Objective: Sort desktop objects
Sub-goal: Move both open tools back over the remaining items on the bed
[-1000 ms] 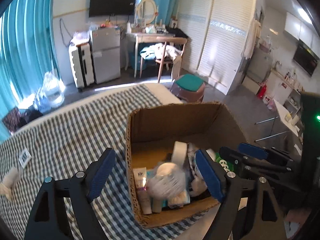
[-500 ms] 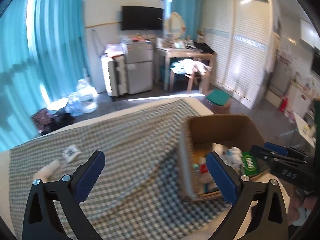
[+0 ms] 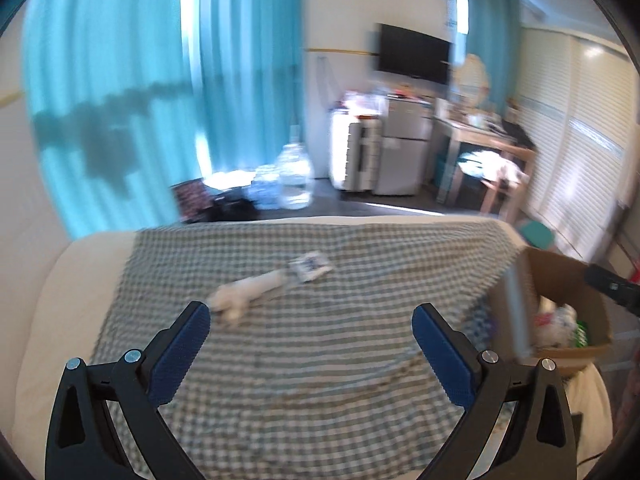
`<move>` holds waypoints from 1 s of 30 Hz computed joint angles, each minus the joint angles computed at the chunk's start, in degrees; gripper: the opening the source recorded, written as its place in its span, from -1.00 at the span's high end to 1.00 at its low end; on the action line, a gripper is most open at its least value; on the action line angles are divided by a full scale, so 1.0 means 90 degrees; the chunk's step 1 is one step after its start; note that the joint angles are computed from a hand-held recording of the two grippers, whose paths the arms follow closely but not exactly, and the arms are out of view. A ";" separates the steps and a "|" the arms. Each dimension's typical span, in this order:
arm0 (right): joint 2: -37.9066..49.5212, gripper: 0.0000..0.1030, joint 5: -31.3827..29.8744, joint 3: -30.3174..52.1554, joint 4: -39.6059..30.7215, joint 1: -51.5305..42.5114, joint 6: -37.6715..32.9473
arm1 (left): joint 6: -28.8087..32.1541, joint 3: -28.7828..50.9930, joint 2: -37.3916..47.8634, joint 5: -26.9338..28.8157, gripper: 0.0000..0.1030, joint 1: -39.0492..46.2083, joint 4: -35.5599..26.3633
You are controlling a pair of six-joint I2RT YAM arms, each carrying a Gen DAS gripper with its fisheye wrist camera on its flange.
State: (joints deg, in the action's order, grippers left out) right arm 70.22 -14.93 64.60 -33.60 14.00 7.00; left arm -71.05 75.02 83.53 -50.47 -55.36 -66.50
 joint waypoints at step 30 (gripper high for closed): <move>0.4258 -0.42 0.1478 0.1313 0.2317 0.2845 0.0539 | 0.2081 -0.4387 -0.0632 0.1621 -1.00 0.3495 0.5172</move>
State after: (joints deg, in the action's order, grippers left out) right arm 108.55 -1.63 76.42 -12.75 39.60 11.85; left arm -52.32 35.53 77.85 -35.89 -23.90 -19.95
